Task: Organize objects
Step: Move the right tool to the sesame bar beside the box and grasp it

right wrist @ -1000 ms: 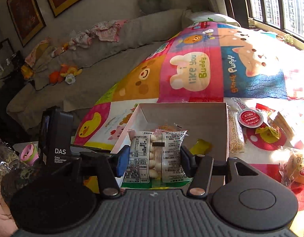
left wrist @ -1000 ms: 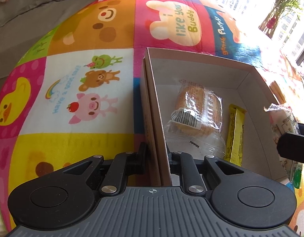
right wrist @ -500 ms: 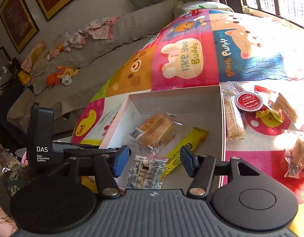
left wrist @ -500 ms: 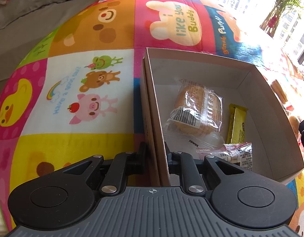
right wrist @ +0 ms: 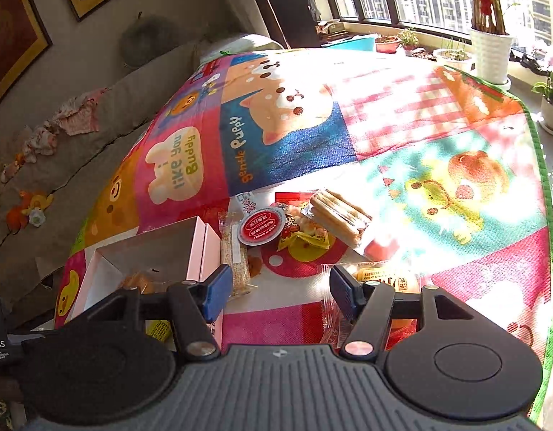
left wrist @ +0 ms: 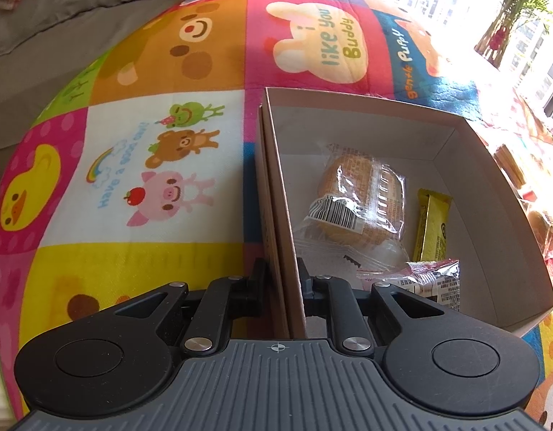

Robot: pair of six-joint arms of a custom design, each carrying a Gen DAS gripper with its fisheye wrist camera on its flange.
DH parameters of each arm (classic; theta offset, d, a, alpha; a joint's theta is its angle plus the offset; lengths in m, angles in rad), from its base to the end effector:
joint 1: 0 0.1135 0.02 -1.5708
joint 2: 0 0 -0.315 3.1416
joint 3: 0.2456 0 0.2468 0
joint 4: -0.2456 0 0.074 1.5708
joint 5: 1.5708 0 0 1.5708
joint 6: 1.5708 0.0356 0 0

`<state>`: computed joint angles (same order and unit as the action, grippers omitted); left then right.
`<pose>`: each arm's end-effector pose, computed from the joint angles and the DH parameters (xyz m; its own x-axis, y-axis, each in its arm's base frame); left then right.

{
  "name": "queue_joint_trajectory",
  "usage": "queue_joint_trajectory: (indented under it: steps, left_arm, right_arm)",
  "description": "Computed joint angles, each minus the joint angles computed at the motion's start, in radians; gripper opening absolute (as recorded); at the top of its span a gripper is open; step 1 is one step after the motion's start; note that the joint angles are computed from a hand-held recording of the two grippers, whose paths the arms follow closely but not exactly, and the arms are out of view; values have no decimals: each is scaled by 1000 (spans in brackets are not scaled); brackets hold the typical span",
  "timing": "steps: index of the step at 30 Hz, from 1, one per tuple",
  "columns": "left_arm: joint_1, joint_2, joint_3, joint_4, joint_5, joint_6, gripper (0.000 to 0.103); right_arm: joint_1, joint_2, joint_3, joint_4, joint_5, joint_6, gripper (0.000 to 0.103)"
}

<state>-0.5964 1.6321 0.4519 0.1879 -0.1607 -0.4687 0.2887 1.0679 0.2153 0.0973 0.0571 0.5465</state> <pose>0.2064 -0.1332 0.1380 -0.8358 0.0284 -0.5483 0.1171 0.9849 -0.1275 0.1450 0.0409 0.1736 -0.6884 0.3368 -0.6424 0.1327 0.9292 0.3450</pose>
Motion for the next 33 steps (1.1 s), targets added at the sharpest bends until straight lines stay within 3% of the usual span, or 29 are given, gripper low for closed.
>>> queue_joint_trajectory:
  steps: [3, 6, 7, 12, 18, 21, 28, 29, 31, 32, 33]
  left_arm:
    - [1, -2, 8, -14, 0, 5, 17]
    - [5, -4, 8, -16, 3, 10, 17]
    - [6, -4, 10, -18, 4, 11, 17]
    - [16, -4, 3, -8, 18, 17, 17]
    - [11, 2, 13, -18, 10, 13, 17]
    - [8, 0, 6, -9, 8, 13, 17]
    - [7, 3, 0, 6, 7, 18, 17]
    - [6, 3, 0, 6, 7, 18, 17]
    - [6, 3, 0, 6, 6, 18, 17]
    - [6, 3, -1, 8, 5, 18, 17]
    - [4, 2, -3, 10, 3, 17, 17]
  right_arm:
    - [-30, 174, 45, 121, -62, -1, 59]
    - [-31, 373, 137, 214, -102, -29, 33]
    - [-18, 427, 171, 226, -78, -45, 30]
    - [19, 725, 398, 229, 44, -195, 32]
    - [-7, 942, 587, 236, 14, -204, 34]
    - [-12, 996, 657, 158, -28, -249, 31]
    - [-14, 919, 574, 101, 29, -346, 23]
    - [-17, 902, 560, 93, 58, -346, 23]
    - [19, 879, 535, 91, 218, -375, 24]
    - [23, 861, 515, 105, 240, -384, 25]
    - [2, 836, 499, 111, 184, -376, 27]
